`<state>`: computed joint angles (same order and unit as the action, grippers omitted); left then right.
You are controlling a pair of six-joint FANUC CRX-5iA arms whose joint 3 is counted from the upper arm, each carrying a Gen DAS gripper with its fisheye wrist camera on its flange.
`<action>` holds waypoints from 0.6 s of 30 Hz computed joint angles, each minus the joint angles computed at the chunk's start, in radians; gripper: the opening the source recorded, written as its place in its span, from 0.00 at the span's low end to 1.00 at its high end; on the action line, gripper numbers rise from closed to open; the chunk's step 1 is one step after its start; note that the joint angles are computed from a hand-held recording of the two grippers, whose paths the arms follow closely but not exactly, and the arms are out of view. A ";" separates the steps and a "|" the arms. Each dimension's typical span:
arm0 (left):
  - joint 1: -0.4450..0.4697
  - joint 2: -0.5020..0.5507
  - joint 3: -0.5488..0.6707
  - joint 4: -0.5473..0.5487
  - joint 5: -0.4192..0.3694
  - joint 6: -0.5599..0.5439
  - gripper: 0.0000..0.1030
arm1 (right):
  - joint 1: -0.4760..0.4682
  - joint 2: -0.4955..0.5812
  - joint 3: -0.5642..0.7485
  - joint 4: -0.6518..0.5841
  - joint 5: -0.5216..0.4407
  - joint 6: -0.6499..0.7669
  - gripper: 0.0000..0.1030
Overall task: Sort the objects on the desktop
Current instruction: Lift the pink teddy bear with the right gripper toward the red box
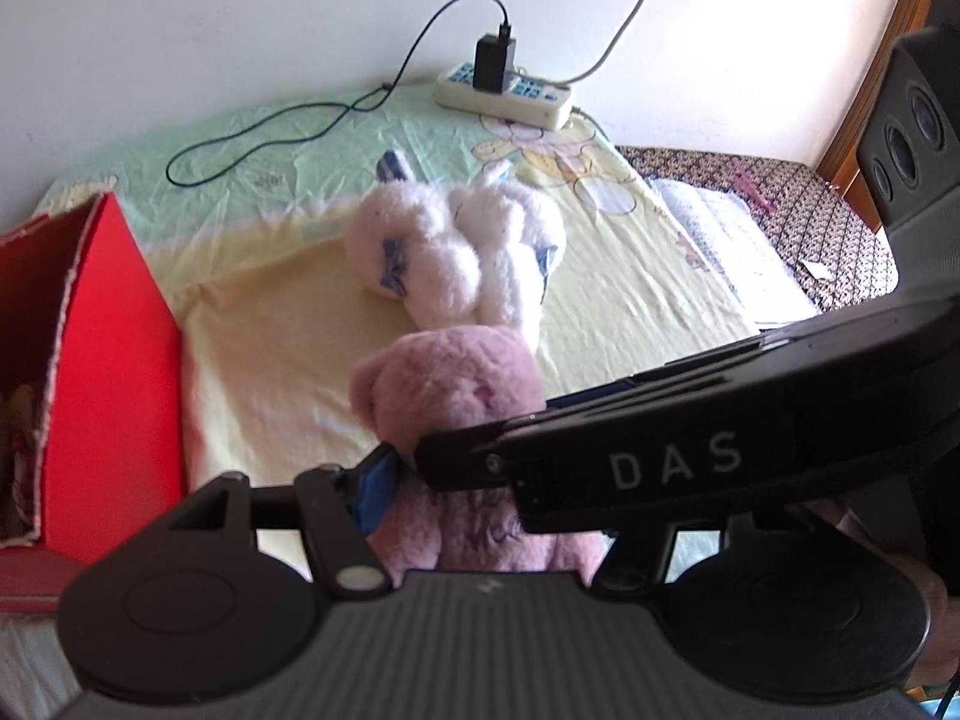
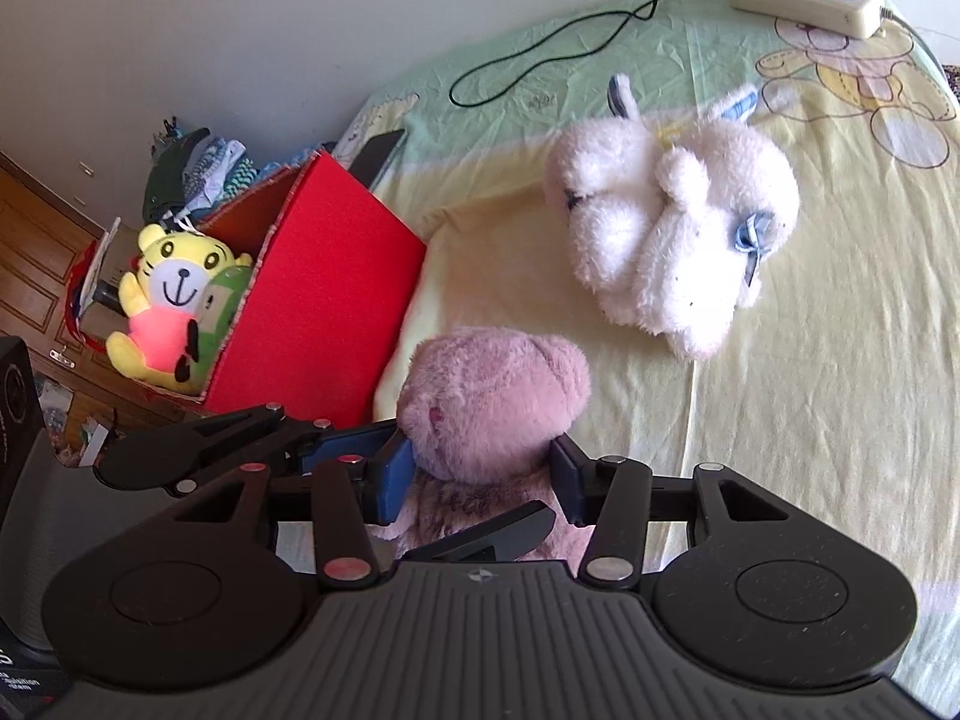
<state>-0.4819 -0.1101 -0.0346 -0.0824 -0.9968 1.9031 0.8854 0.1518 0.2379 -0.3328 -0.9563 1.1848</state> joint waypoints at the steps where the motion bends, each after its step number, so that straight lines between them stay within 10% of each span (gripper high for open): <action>1: -0.004 -0.007 0.001 -0.008 0.001 0.006 0.62 | 0.004 -0.008 -0.006 0.004 0.010 -0.006 0.50; 18: -0.052 -0.047 0.021 -0.095 -0.033 0.088 0.62 | 0.026 -0.067 -0.059 -0.011 0.088 -0.011 0.50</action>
<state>-0.5336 -0.1567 -0.0137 -0.1778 -1.0298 1.9906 0.9118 0.0847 0.1790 -0.3443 -0.8687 1.1743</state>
